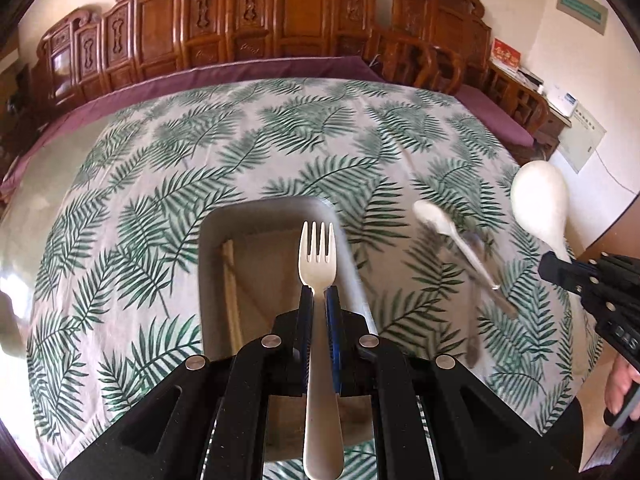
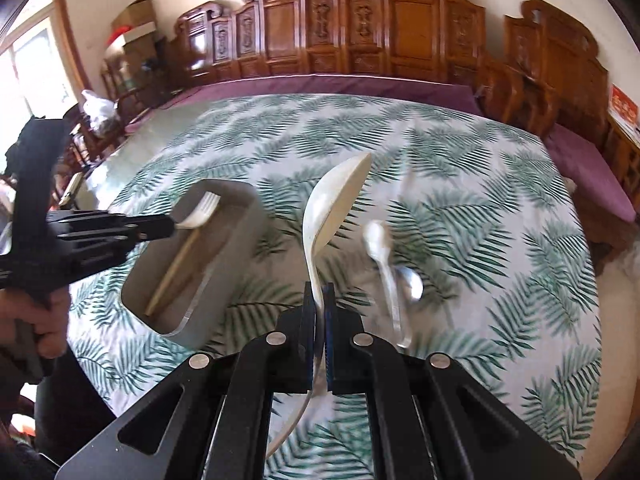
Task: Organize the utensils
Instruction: 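Drop the metal fork into the grey tray with the left tool while the right tool carries the white spoon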
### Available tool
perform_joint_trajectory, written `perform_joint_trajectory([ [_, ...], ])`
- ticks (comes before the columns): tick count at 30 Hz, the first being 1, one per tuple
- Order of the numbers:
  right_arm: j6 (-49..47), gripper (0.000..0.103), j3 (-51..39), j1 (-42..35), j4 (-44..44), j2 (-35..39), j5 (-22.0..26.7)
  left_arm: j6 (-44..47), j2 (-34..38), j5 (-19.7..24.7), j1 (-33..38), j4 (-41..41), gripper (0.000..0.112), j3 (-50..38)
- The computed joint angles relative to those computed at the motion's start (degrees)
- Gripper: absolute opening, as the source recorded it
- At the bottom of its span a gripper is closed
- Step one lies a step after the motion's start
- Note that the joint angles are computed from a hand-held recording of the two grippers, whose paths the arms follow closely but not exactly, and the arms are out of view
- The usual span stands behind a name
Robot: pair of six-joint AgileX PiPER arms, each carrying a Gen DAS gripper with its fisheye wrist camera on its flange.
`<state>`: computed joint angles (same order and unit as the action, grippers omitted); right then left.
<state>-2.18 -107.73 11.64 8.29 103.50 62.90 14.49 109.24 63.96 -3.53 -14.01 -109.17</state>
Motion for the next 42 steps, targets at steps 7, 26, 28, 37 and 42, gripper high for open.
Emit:
perform_joint_trajectory([
  [7, 1.39, 0.005, -4.97, 3.33, -0.22, 3.9, 1.94, -0.04, 3.5, -0.44, 1.62, 0.21, 0.007, -0.84],
  [26, 1.18, 0.005, -7.23, 5.85, 0.37, 5.84, 3.4, -1.37, 9.01, -0.84, 0.75, 1.74, 0.007, -3.69],
  [28, 1.17, 0.005, -7.52, 5.96, 0.38, 6.04, 3.54, -1.62, 9.55, -0.41, 0.77, 1.87, 0.007, -4.64],
  [37, 1.49, 0.005, -10.15, 7.19, 0.71, 7.81, 3.98, 0.66, 6.31, 0.73, 3.35, -0.48, 0.015, -3.89],
  [42, 2.2, 0.005, -17.16, 8.84, 1.45, 12.48, 5.81, 3.6, 2.32, 1.59, 6.19, -1.58, 0.02, -1.84],
])
